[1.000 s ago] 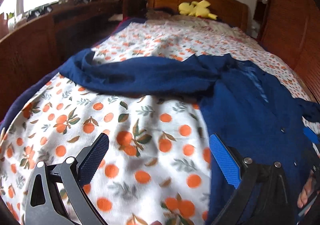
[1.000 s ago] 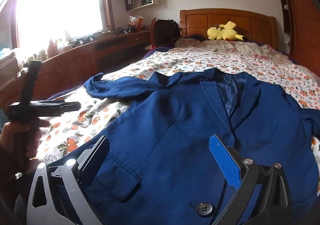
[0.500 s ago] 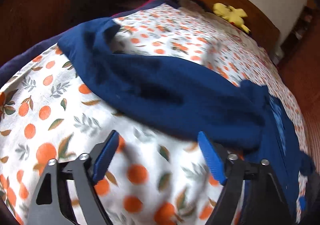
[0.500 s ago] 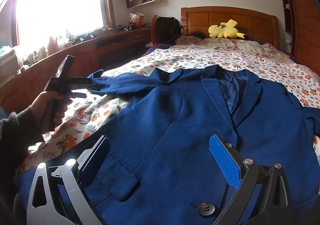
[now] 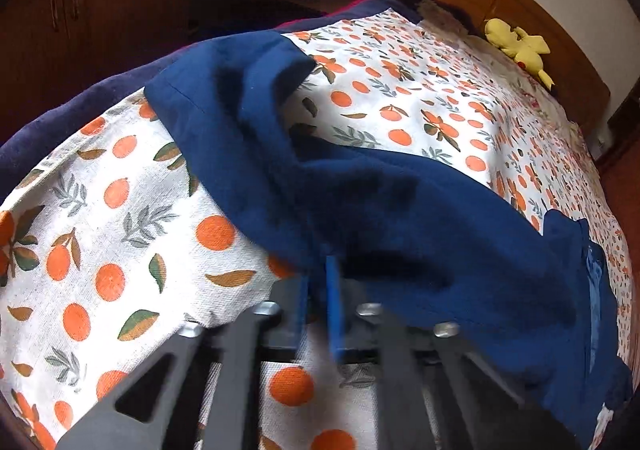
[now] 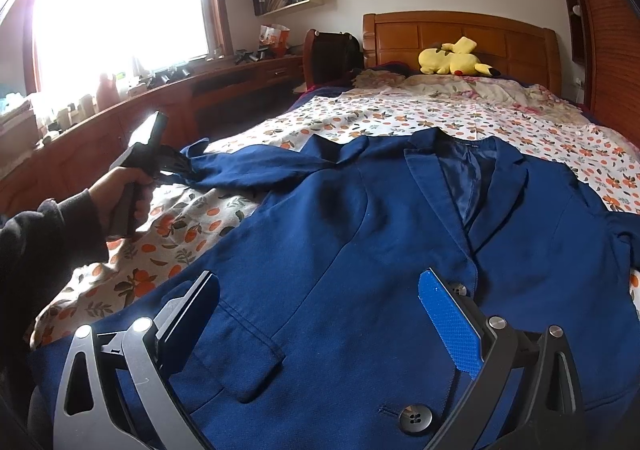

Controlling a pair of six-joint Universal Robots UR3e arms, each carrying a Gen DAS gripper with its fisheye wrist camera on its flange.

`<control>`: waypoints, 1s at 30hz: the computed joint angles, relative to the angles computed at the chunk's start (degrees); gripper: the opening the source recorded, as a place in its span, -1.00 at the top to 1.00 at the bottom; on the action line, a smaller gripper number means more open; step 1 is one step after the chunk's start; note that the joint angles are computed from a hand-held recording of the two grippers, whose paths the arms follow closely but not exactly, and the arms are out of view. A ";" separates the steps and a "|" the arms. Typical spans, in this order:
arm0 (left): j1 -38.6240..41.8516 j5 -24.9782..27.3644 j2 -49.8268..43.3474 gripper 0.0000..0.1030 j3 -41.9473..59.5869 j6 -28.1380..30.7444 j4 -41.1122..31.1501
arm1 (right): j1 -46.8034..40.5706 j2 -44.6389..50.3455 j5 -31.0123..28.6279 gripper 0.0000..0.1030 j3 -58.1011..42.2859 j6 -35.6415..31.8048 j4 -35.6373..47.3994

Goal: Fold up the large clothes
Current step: 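Fold the held sleeve across the jacket front with the left gripper, then release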

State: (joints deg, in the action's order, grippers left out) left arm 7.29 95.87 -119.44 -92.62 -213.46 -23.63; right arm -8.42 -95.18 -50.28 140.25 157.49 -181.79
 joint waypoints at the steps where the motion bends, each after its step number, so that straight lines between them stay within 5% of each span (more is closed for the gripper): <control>1: -0.57 1.01 0.09 0.95 0.97 -0.43 -1.17 | -0.14 -0.09 0.15 -0.88 0.13 0.01 -0.05; 15: -23.05 14.58 0.34 0.97 29.85 4.27 -22.40 | -4.30 -8.62 2.65 -0.88 4.34 -1.40 1.29; 24: -34.43 20.65 -10.93 0.97 48.88 6.73 -32.48 | -11.45 -22.38 8.34 -0.88 5.96 -5.62 14.46; 30: -37.16 19.46 -16.65 0.96 60.69 8.07 -38.66 | -20.50 -32.80 13.51 -0.88 6.32 -11.35 27.79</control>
State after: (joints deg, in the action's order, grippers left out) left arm -29.87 115.33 -136.10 -31.93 -205.39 -62.29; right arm -28.92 -127.98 -36.77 146.57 146.13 -154.00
